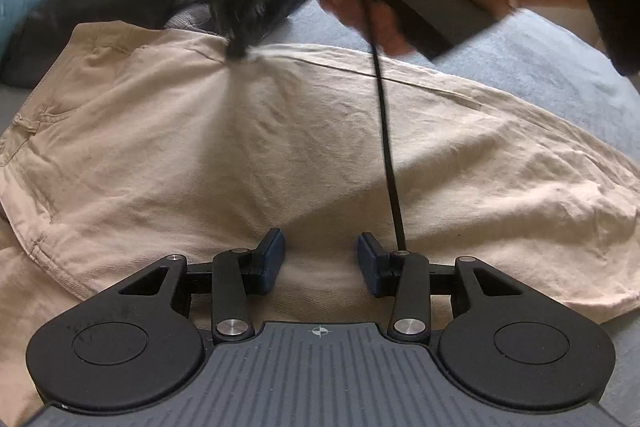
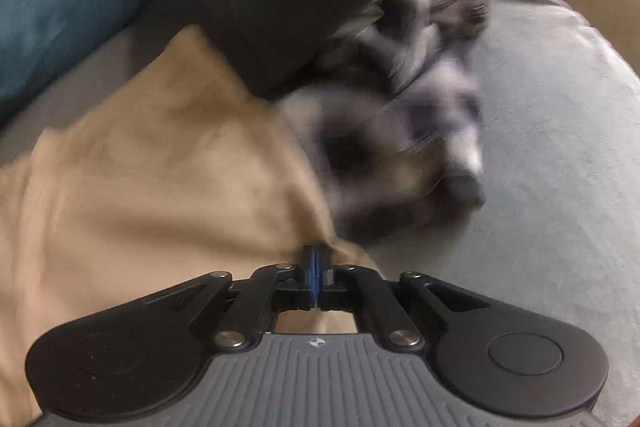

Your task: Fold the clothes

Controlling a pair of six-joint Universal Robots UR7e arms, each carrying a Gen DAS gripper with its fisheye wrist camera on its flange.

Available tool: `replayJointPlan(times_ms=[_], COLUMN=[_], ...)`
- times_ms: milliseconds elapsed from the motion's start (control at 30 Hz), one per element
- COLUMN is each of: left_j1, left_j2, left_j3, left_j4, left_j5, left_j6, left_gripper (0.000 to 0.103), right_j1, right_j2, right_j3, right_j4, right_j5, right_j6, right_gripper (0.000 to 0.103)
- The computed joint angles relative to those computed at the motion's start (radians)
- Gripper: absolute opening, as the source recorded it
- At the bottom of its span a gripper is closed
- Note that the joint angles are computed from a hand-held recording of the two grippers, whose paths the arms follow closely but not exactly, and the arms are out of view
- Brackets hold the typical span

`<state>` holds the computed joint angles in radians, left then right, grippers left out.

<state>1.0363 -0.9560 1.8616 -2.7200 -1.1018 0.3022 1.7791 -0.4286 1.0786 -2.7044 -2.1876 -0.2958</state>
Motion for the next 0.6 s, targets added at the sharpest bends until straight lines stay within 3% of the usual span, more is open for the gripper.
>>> replayJointPlan(times_ms=[100, 233, 267, 367, 467, 600], left_j1=[0.005, 0.006, 0.006, 0.009, 0.011, 0.009], left_j2=[-0.004, -0.006, -0.007, -0.013, -0.019, -0.020], left_j3=[-0.003, 0.004, 0.008, 0.024, 0.022, -0.012], left_j4=[0.004, -0.007, -0.015, -0.042, -0.038, 0.020], left_j5=[-0.013, -0.020, -0.021, -0.031, -0.040, -0.048], left_j6=[-0.012, -0.007, 0.000, 0.040, 0.045, -0.029], left_gripper=[0.041, 0.041, 0.041, 0.041, 0.041, 0.044], right_j1=[0.006, 0.002, 0.003, 0.010, 0.008, 0.009], right_j2=[0.019, 0.033, 0.049, 0.089, 0.011, -0.253], right_j3=[-0.031, -0.109, -0.125, -0.145, -0.032, 0.333], right_j4=[-0.038, 0.174, 0.183, 0.034, -0.199, -0.411], right_j5=[0.013, 0.123, 0.107, -0.019, -0.114, -0.157], right_j6=[-0.004, -0.024, -0.042, -0.026, 0.089, 0.063], right_gripper=[0.000, 0.000, 0.000, 0.000, 0.002, 0.003])
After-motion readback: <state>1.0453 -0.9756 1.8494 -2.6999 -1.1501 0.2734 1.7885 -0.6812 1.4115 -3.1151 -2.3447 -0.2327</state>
